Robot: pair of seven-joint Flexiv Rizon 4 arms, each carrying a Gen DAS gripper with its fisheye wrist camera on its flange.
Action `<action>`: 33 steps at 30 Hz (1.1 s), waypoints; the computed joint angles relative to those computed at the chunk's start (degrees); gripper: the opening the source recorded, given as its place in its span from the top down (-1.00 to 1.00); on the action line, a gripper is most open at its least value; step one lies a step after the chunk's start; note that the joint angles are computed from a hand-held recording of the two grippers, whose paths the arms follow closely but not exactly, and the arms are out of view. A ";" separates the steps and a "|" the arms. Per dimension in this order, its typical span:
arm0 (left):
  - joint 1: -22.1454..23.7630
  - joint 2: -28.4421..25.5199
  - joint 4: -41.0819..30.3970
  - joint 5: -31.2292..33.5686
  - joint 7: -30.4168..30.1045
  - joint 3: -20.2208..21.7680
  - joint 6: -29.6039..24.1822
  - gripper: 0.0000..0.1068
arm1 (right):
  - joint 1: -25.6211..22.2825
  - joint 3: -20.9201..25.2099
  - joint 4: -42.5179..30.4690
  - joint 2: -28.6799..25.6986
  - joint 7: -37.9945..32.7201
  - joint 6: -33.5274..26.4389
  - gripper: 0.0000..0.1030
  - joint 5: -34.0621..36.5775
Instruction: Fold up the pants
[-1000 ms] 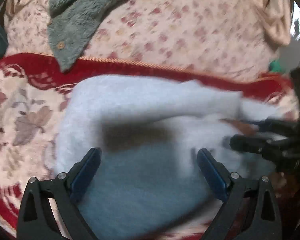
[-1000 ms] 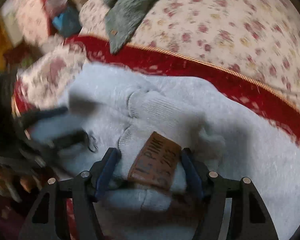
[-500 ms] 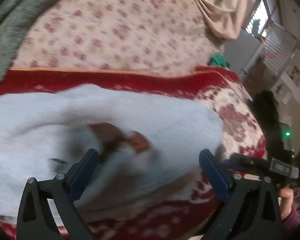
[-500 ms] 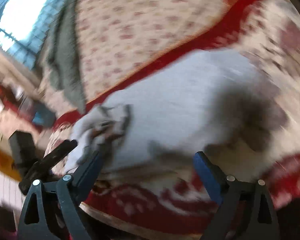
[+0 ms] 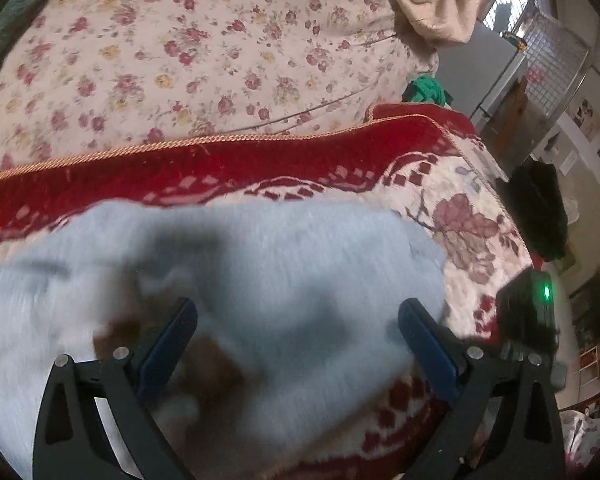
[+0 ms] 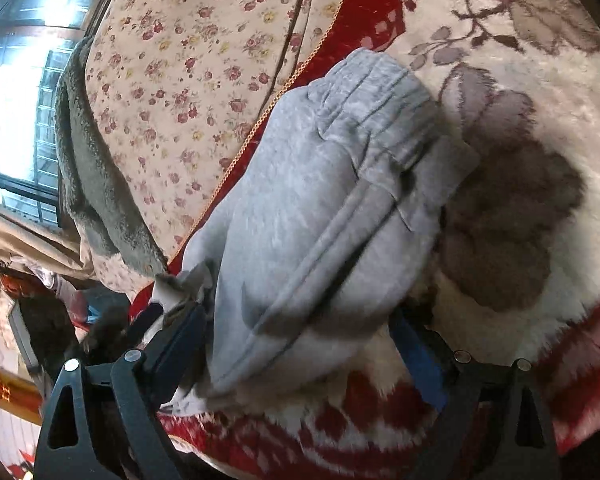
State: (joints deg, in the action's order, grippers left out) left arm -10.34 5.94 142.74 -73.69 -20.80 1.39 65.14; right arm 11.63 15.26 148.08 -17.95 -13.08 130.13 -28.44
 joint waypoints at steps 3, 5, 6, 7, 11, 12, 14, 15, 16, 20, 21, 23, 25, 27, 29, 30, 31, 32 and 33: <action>2.20 -5.12 -5.68 3.26 -1.99 0.02 -5.28 -0.88 | 0.31 -0.35 -0.84 -1.51 -1.59 1.22 -0.88 0.42; 4.62 -9.42 -10.65 5.80 -3.76 -0.16 -11.95 -0.88 | 0.53 -0.57 -1.28 -2.06 -3.18 1.46 -0.88 0.26; 5.33 -11.04 -12.38 6.62 -4.76 -0.66 -13.01 -0.88 | 1.16 -0.82 -1.38 -1.91 -4.75 1.14 -0.88 0.77; 5.84 -12.88 -14.30 7.79 -5.84 -1.31 -13.31 -0.88 | 2.19 -1.16 -1.55 -1.47 -6.76 0.43 -0.85 1.78; 7.24 -19.49 -21.46 15.34 -9.71 -3.53 -14.29 -0.88 | 12.81 -4.86 -2.10 3.07 -22.82 -8.29 -0.33 14.36; 7.45 -21.19 -23.20 17.64 -11.20 -4.01 -14.27 -0.88 | 13.95 -5.00 -2.27 2.75 -25.60 -7.76 -0.30 16.64; 8.06 -24.15 -26.14 20.94 -13.73 -4.99 -15.00 -0.88 | 12.44 -3.59 -2.55 1.61 -26.62 -6.24 -0.23 16.78; 8.40 -25.12 -27.10 22.14 -14.69 -5.40 -15.25 -0.88 | 12.04 -3.16 -2.63 1.29 -27.44 -5.91 -0.21 16.93; 8.85 -26.83 -29.01 24.27 -16.26 -5.71 -16.80 -0.88 | 13.02 -3.40 -2.65 1.51 -29.22 -6.29 -0.20 18.46; 12.41 -32.23 -36.70 30.17 -18.97 -7.48 -30.25 -0.88 | 17.32 -4.62 -2.96 3.16 -36.65 -8.77 -0.15 24.73; 13.10 -33.58 -38.85 31.71 -19.29 -7.76 -34.23 -0.88 | 18.08 -4.79 -2.91 3.31 -38.23 -8.81 -0.15 26.07; 13.39 -35.37 -41.83 34.76 -18.92 -7.87 -38.48 -0.88 | 19.87 -5.29 -3.23 3.77 -41.21 -9.50 -0.13 28.92; 13.92 -37.69 -45.73 37.60 -19.47 -8.19 -45.16 -0.88 | 21.72 -5.82 -3.51 4.17 -44.27 -9.53 -0.11 31.78; 14.03 -38.84 -47.67 38.83 -18.76 -8.32 -48.60 -0.88 | 24.69 -7.15 -3.98 4.77 -48.37 -10.12 -0.09 35.63; 13.57 -39.58 -48.94 40.48 -17.56 -8.12 -49.68 -0.88 | 26.89 -7.99 -4.46 5.12 -51.57 -10.57 -0.07 38.93; 13.54 -40.28 -49.91 40.98 -17.73 -8.06 -50.91 -0.88 | 27.88 -8.41 -4.72 5.34 -53.13 -10.76 -0.06 40.40; 13.57 -41.19 -51.06 41.42 -18.01 -8.01 -52.16 -0.93 | 28.27 -8.50 -4.99 5.35 -54.24 -10.80 -0.06 41.31; 13.57 -41.95 -51.86 41.65 -18.19 -7.94 -52.78 -0.93 | 28.62 -8.63 -5.20 5.50 -55.27 -10.95 -0.05 42.16; 13.57 -42.59 -52.59 41.86 -18.31 -7.92 -53.29 -0.93 | 29.37 -8.88 -5.40 5.54 -56.44 -10.80 -0.05 43.41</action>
